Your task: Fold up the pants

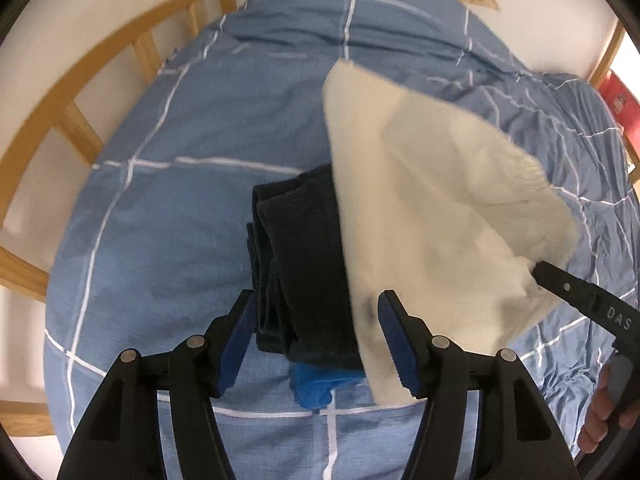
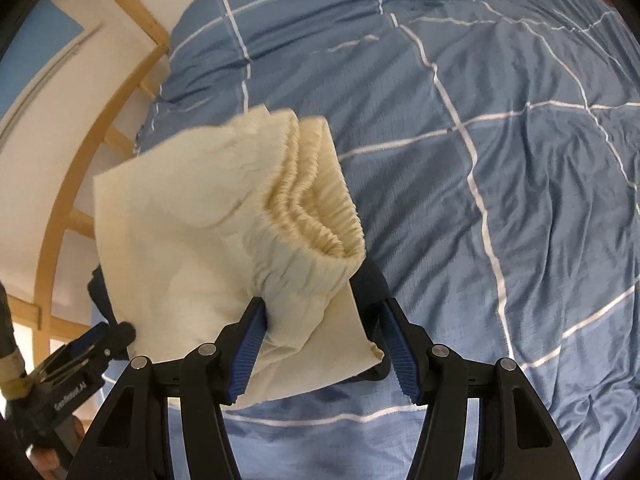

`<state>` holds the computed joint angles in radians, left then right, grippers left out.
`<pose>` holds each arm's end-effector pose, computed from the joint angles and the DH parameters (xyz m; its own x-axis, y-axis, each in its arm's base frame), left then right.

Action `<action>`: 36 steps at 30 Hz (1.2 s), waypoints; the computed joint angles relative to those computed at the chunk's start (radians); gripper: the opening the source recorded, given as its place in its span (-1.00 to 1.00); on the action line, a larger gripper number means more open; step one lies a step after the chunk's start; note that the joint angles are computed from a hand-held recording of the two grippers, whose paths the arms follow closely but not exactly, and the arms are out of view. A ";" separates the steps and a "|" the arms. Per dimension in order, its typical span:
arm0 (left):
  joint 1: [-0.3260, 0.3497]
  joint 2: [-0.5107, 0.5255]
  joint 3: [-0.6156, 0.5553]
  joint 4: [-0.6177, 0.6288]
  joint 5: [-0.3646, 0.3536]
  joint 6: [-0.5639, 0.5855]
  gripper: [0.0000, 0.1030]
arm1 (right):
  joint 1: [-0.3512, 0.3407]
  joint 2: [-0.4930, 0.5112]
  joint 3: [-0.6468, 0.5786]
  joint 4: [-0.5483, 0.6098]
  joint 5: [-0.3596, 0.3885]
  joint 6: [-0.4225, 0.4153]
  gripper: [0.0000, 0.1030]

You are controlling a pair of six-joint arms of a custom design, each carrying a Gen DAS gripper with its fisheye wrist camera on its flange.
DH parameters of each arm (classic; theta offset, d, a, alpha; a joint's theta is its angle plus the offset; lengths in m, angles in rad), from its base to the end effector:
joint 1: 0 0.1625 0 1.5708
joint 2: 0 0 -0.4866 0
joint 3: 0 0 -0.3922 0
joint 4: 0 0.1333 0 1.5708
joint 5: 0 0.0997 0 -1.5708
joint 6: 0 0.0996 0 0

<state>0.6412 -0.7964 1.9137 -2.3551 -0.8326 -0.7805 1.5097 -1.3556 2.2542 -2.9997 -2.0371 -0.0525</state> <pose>-0.3468 -0.5088 0.0556 -0.7220 0.1169 -0.6819 0.3509 0.9114 -0.2152 0.0591 -0.4836 0.3047 -0.8792 0.2359 0.4138 0.0065 0.8746 -0.4847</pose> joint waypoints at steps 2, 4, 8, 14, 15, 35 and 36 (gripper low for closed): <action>-0.016 -0.005 0.004 -0.009 0.014 0.004 0.18 | 0.007 -0.007 -0.003 -0.009 0.007 -0.006 0.14; -0.031 -0.008 0.006 -0.014 0.028 0.004 0.19 | 0.016 -0.013 -0.003 -0.025 0.004 -0.014 0.24; -0.055 -0.015 0.012 -0.022 0.034 -0.010 0.19 | 0.017 -0.023 -0.003 -0.024 0.014 -0.015 0.25; -0.111 -0.022 0.013 0.004 0.070 -0.045 0.22 | 0.023 -0.082 0.023 -0.053 0.031 -0.036 0.25; -0.124 -0.022 0.009 0.019 0.079 -0.060 0.24 | 0.030 -0.095 0.029 -0.059 0.026 -0.052 0.25; -0.450 0.054 -0.088 0.311 0.042 -0.430 0.71 | 0.083 -0.577 0.097 0.204 -0.076 -0.415 0.54; -0.461 0.055 -0.094 0.325 0.038 -0.449 0.71 | 0.074 -0.619 0.093 0.254 -0.067 -0.413 0.54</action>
